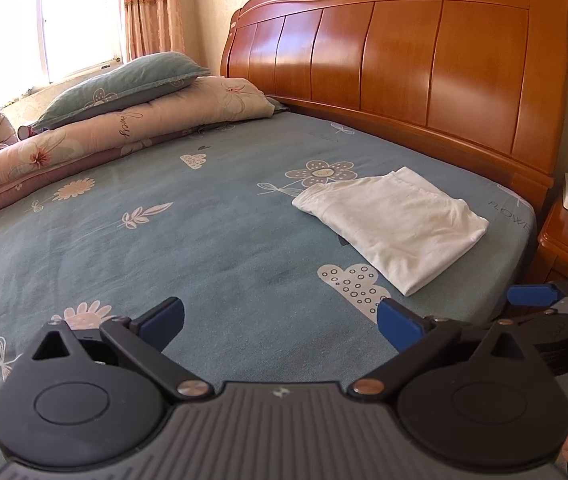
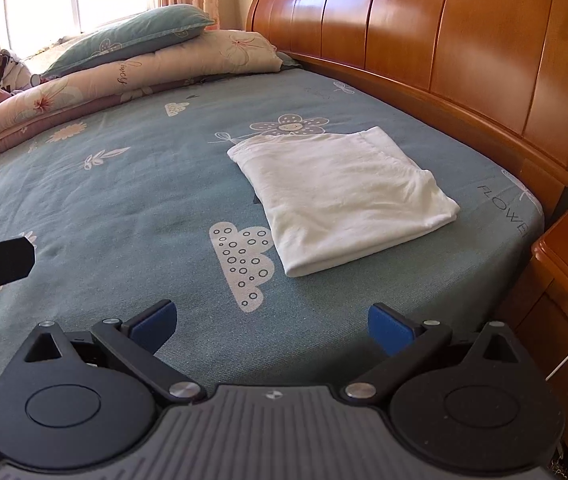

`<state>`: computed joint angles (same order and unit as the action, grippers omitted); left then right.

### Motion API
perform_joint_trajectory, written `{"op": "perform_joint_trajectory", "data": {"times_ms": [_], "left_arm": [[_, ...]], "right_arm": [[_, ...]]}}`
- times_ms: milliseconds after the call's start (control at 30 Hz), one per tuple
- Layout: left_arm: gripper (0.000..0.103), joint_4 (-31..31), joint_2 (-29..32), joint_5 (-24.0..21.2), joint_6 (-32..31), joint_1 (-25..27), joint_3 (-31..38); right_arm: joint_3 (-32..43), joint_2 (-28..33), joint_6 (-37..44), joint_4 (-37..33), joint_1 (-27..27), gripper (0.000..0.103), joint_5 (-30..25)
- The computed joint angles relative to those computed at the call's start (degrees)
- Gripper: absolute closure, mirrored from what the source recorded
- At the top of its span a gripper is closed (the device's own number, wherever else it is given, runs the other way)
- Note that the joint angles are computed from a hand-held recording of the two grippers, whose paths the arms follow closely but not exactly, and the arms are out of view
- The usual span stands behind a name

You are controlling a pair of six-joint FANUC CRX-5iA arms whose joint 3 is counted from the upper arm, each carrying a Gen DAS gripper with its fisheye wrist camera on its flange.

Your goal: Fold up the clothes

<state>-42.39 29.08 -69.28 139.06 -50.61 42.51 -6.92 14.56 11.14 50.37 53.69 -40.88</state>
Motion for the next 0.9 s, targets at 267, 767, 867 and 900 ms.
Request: {"op": "perform_joint_trajectory", "data": {"times_ms": [267, 767, 867, 900], "left_arm": [[0.001, 2.5, -1.0, -2.4, 2.0, 0.6, -1.9], [0.001, 3.5, 0.7, -5.7, 0.8, 0.4, 0.8], [0.001, 3.7, 0.9, -6.0, 0.6, 0.5, 1.0], [0.001, 3.8, 0.9, -6.0, 0.6, 0.5, 1.0]], "right_arm": [[0.1, -0.2, 0.8, -1.4, 1.6, 0.0, -0.9], [-1.4, -1.1, -0.7, 0.4, 1.5, 0.0, 0.6], [-1.5, -1.2, -1.1, 0.3, 1.4, 0.0, 0.7], [-1.5, -1.2, -1.1, 0.4, 1.4, 0.0, 0.7]]}}
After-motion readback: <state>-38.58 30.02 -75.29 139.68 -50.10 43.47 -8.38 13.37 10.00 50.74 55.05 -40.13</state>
